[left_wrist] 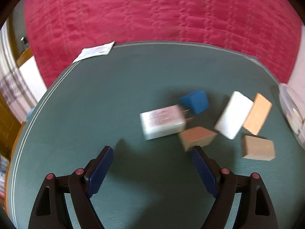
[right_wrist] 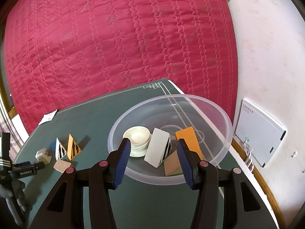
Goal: Organize rigid objects
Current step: 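Grasp the pinkish wooden triangular block with the left tool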
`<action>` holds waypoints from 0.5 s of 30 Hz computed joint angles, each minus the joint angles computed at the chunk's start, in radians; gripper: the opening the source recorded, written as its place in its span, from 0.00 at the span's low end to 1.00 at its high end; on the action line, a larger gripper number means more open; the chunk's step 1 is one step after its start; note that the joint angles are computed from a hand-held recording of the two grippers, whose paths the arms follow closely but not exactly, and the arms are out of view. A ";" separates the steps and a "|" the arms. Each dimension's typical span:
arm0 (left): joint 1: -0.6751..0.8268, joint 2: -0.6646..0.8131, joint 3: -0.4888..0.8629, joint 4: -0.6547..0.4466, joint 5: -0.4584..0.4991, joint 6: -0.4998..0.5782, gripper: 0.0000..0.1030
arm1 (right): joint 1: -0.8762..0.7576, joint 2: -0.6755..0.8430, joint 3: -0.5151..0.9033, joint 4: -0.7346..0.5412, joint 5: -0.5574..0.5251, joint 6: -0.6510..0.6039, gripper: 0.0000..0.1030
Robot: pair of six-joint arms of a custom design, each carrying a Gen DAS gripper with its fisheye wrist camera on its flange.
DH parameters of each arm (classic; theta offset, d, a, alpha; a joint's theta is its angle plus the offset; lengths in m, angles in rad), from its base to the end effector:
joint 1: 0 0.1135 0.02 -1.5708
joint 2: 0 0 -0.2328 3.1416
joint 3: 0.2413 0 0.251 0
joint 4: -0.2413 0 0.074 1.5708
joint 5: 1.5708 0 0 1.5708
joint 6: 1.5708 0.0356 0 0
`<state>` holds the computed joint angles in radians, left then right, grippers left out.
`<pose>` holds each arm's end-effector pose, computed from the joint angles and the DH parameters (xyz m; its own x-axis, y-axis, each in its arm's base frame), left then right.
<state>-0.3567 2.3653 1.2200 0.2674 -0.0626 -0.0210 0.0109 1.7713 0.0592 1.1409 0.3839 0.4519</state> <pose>0.3862 -0.1415 -0.0049 -0.7273 0.2487 -0.6396 0.2959 0.9546 0.0347 0.1816 -0.0114 0.0340 -0.3532 0.4011 -0.8452 0.5104 0.8397 0.1852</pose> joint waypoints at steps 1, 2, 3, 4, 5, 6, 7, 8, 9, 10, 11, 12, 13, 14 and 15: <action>0.007 -0.001 -0.001 -0.004 0.005 -0.009 0.84 | 0.002 0.000 0.000 0.000 0.000 0.000 0.50; 0.014 -0.004 -0.007 -0.002 0.007 -0.015 0.84 | 0.005 0.001 -0.001 0.002 0.000 -0.001 0.50; 0.016 -0.010 -0.018 0.006 0.009 -0.014 0.84 | 0.006 0.003 0.002 0.001 0.000 -0.002 0.50; 0.014 -0.017 -0.029 0.016 0.011 -0.011 0.84 | 0.006 0.005 0.002 0.003 0.000 -0.003 0.50; 0.010 -0.026 -0.046 0.030 0.017 -0.004 0.84 | 0.007 0.006 0.003 0.003 0.000 -0.004 0.50; 0.007 -0.030 -0.053 0.037 0.022 0.001 0.84 | 0.007 0.006 0.004 0.003 0.000 -0.005 0.50; -0.001 -0.038 -0.066 0.047 0.031 0.006 0.84 | 0.005 0.005 0.006 -0.001 -0.003 -0.007 0.50; -0.009 -0.043 -0.073 0.053 0.042 0.009 0.84 | 0.005 0.004 0.006 -0.001 -0.003 -0.007 0.50; -0.015 -0.045 -0.074 0.053 0.047 0.011 0.84 | 0.006 0.004 0.006 -0.001 -0.003 -0.007 0.50; -0.027 -0.046 -0.073 0.054 0.048 0.012 0.84 | 0.007 0.004 0.007 -0.003 -0.002 -0.007 0.50; -0.031 -0.039 -0.059 0.048 0.049 0.013 0.84 | 0.010 0.004 0.006 -0.002 0.000 -0.007 0.50; -0.037 -0.035 -0.048 0.042 0.051 0.015 0.84 | 0.013 0.004 0.006 -0.001 0.001 -0.007 0.50; -0.044 -0.027 -0.032 0.032 0.050 0.014 0.83 | 0.014 0.004 0.008 -0.003 0.001 -0.008 0.50; -0.048 -0.019 -0.017 0.023 0.048 0.012 0.80 | 0.015 0.004 0.008 -0.003 0.000 -0.008 0.50; -0.054 -0.014 -0.008 0.016 0.044 0.010 0.78 | 0.017 0.007 0.009 -0.001 0.001 -0.008 0.50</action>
<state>-0.4112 2.3514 1.2122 0.2837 -0.0182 -0.0112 0.0281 1.7779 0.0678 1.1395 0.3844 0.4443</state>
